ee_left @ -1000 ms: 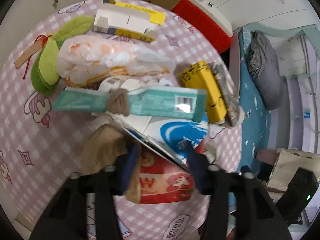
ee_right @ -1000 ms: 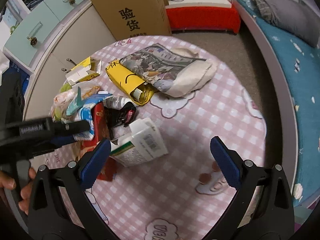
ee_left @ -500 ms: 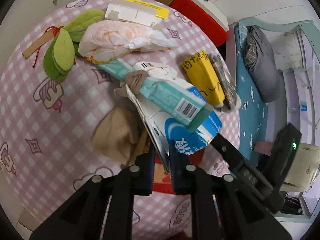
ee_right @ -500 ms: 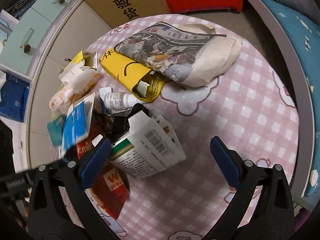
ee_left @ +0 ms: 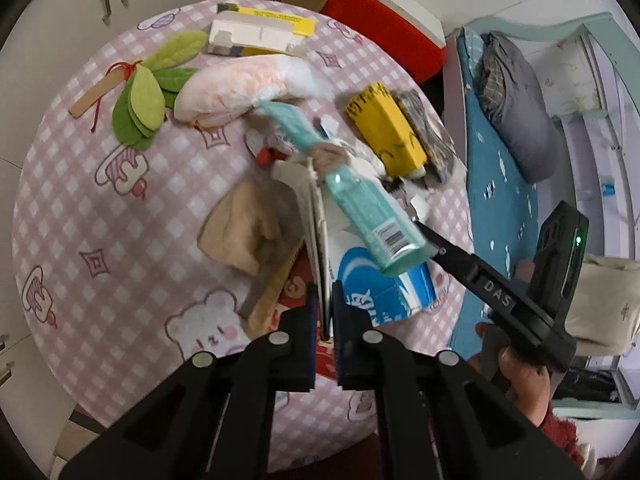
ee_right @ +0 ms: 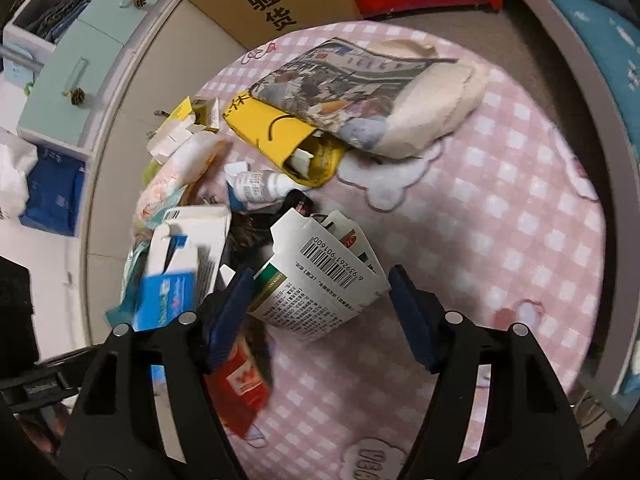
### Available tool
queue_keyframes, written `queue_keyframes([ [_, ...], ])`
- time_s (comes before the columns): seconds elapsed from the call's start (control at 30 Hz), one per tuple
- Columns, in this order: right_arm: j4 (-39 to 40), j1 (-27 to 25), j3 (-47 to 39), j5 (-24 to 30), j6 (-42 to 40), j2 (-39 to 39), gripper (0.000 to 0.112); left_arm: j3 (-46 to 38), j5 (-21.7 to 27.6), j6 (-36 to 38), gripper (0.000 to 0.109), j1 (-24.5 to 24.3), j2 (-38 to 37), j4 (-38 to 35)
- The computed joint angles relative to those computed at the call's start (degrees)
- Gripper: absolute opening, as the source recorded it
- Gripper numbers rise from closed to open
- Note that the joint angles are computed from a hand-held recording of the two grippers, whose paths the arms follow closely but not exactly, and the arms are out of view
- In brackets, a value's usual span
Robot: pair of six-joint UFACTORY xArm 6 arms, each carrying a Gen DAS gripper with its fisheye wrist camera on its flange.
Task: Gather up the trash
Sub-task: 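Grasp the white-and-blue carton with the left tool, then grasp the teal toothpaste box with the right tool while the left holds the carton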
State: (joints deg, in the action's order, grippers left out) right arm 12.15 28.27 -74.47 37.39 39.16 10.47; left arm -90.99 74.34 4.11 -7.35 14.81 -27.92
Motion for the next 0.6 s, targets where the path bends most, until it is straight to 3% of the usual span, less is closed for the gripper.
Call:
queue_keyframes([
  [0.07, -3.8, -0.2, 1.6, 1.1, 1.8, -2.0, 0.01, 0.8, 0.9, -0.1, 0.005, 0.0, -0.8, -1.2],
  [0.23, -7.5, -0.3, 4.0, 2.3, 1.3, -5.2, 0.01, 2.0, 1.5, -1.4, 0.005, -1.7, -2.8, 1.2],
  [0.33, -7.8, -0.1, 6.0, 0.3, 2.1, -7.1, 0.018, 3.2, -0.3, -1.1, 0.005, -3.0, -4.3, 5.7],
  [0.4, -8.1, 0.3, 6.3, -1.4, 3.8, -8.3, 0.063, 3.8, -1.0, -0.3, 0.005, -3.1, -5.0, 7.6],
  [0.47, -3.5, 1.1, 4.9, -3.6, 0.4, -7.8, 0.066, 4.7, -1.6, 1.2, 0.005, -3.4, -5.9, 8.7],
  [0.6, 3.3, 2.2, -3.7, -2.5, -5.9, -1.2, 0.066, 6.4, -2.5, 3.9, 0.005, -3.8, -7.1, 9.8],
])
